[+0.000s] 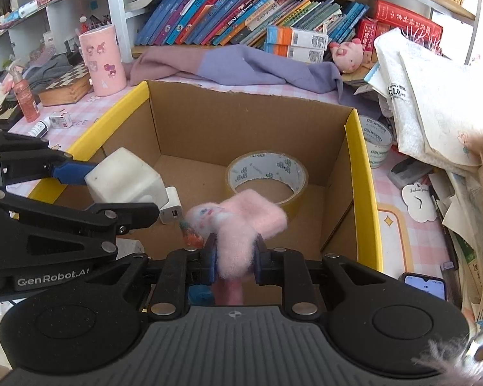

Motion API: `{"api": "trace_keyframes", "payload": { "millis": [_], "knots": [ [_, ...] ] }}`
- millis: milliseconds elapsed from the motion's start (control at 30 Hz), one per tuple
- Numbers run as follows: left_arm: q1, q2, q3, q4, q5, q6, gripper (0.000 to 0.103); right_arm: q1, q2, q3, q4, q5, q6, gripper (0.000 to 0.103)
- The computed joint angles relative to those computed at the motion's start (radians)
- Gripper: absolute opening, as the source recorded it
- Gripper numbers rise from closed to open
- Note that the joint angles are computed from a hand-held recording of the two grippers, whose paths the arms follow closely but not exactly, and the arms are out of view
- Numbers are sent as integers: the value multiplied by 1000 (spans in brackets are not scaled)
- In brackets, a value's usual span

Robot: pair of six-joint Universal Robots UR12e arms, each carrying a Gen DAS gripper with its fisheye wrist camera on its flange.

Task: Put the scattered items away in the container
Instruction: 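Lower the white soap bar and pink glove with both tools into the box, then open both tools to drop the soap bar and glove into the box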

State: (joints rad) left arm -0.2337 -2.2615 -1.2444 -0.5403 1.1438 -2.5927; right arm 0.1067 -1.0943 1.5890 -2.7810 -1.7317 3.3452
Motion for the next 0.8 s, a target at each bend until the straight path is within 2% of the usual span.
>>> {"api": "trace_keyframes", "payload": {
  "millis": [333, 467, 567, 633, 800],
  "knots": [
    [2, 2, -5, 0, -4, -11, 48, -6, -1, 2, 4, 19, 41, 25],
    [6, 8, -17, 33, -15, -27, 53, -7, -5, 9, -6, 23, 55, 26],
    [13, 13, -30, 97, -29, -66, 64, -6, -10, 15, -19, 17, 62, 34],
    [17, 16, -36, 128, -43, -96, 68, -5, -13, 19, -36, 12, 67, 42],
    [28, 34, -64, 183, -57, -137, 71, 2, -19, 28, -85, -3, 79, 52]
  ]
}}
